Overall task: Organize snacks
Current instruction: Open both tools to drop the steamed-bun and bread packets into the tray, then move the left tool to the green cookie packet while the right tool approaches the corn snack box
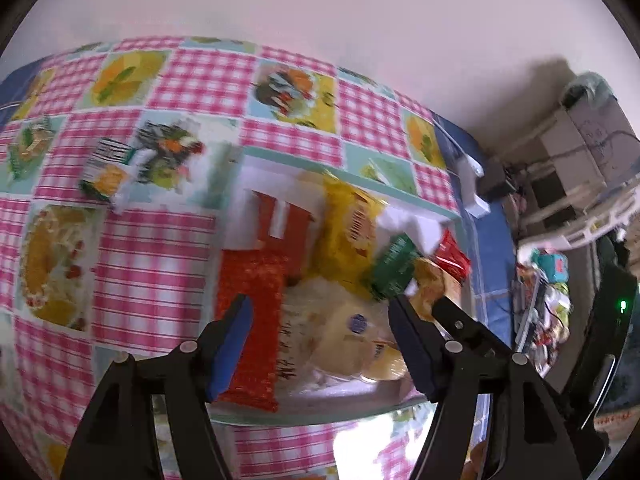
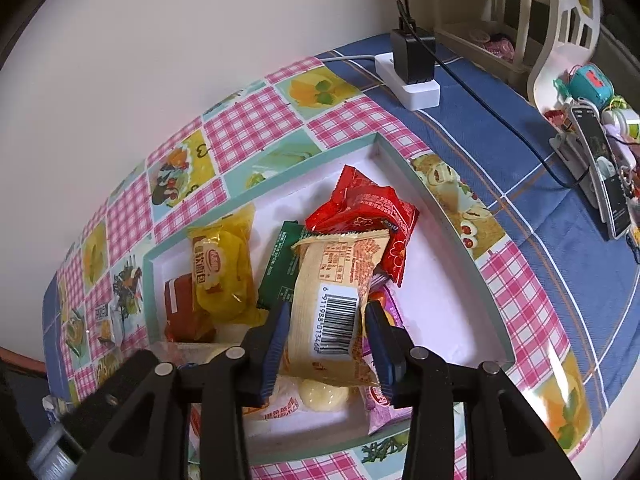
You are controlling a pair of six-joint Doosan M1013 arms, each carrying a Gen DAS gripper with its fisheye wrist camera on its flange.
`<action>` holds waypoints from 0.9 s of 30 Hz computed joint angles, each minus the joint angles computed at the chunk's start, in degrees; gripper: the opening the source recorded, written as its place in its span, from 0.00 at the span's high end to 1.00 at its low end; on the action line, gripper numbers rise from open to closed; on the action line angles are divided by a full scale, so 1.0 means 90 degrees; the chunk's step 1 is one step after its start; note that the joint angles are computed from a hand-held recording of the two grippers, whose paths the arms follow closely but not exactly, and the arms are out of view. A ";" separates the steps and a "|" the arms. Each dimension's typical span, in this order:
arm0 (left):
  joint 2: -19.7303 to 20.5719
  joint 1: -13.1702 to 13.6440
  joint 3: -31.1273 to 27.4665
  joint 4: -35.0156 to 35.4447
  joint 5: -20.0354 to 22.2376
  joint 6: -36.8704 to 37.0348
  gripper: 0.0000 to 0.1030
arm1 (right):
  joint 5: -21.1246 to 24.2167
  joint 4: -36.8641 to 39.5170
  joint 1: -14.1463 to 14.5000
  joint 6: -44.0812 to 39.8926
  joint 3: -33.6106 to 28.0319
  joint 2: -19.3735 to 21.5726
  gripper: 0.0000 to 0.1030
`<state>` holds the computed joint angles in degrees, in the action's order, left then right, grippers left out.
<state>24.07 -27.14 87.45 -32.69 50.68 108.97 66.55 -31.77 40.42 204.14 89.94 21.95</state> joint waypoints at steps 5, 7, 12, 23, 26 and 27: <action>-0.0108 0.0021 0.0093 0.1121 -0.0680 -0.0956 0.17 | 0.0023 0.0113 -0.0023 -0.0327 -0.0088 0.0069 0.28; -0.0128 0.0024 0.0117 0.1617 -0.0885 -0.1354 0.17 | 0.0009 0.0136 -0.0031 -0.0408 -0.0104 0.0088 0.23; -0.0148 0.0082 0.0134 0.2464 -0.1214 -0.2086 0.09 | 0.0083 0.0055 0.0000 -0.0614 -0.0221 0.0160 0.13; -0.0188 0.0067 0.0125 0.3674 -0.1419 -0.3222 0.01 | 0.0336 -0.0169 0.0116 -0.1015 -0.0613 0.0368 0.00; -0.0186 0.0031 0.0066 0.4380 -0.1304 -0.3913 0.01 | 0.0308 -0.0216 0.0146 -0.1195 -0.0750 0.0438 0.00; -0.0181 0.0011 0.0046 0.4681 -0.1216 -0.4220 0.01 | 0.0301 -0.0231 0.0162 -0.1263 -0.0818 0.0475 0.00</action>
